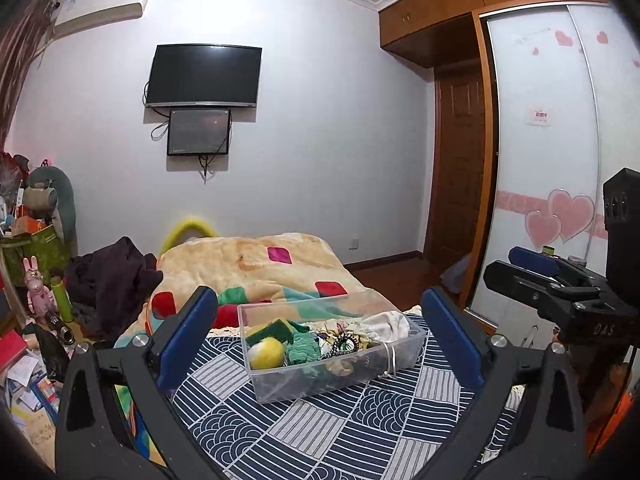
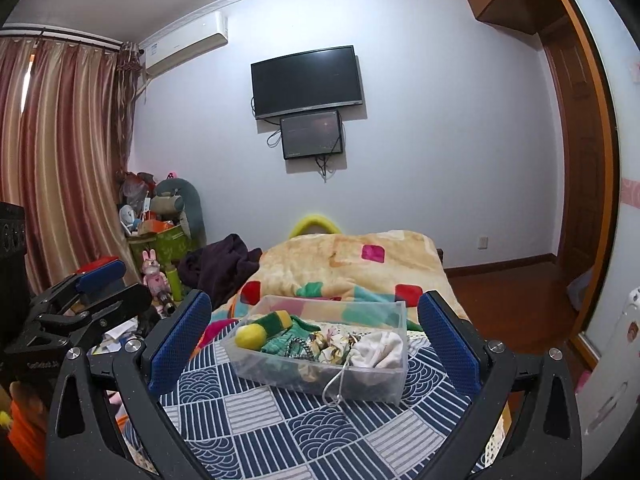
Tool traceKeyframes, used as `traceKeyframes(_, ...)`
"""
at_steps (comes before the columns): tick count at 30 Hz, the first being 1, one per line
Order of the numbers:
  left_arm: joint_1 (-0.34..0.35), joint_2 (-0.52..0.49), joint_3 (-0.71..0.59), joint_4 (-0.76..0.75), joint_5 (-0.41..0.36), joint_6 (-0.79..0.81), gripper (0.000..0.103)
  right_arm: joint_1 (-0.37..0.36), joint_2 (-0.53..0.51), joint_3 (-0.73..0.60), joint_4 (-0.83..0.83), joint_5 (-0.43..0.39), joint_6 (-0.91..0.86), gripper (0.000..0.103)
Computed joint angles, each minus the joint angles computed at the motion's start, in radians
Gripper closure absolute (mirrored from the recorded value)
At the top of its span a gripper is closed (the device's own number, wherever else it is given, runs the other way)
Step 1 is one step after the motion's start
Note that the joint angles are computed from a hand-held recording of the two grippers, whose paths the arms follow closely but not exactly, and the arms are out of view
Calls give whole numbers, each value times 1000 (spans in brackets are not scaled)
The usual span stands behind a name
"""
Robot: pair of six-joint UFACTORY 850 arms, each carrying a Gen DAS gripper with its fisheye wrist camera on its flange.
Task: Organize soft objects
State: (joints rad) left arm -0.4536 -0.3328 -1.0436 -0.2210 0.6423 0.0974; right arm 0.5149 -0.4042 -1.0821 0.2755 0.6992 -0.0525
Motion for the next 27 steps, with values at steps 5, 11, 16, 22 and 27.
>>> traceKeyframes(5, 0, -5, -4, 4, -6, 1, 0, 4, 2, 1, 7, 7, -10, 0)
traceKeyframes(11, 0, -5, -2, 11, -4, -4, 0, 10, 2, -3, 20, 3, -32, 0)
traceKeyframes(16, 2, -7, -3, 24, -7, -26, 0, 9, 2, -7, 14, -4, -28, 0)
traceKeyframes(22, 9, -11, -7, 43, -13, -58, 0, 6, -4, -17, 7, -21, -22, 0)
traceKeyframes(27, 17, -11, -5, 76, -7, -93, 0, 7, -5, -18, 6, -23, -22, 0)
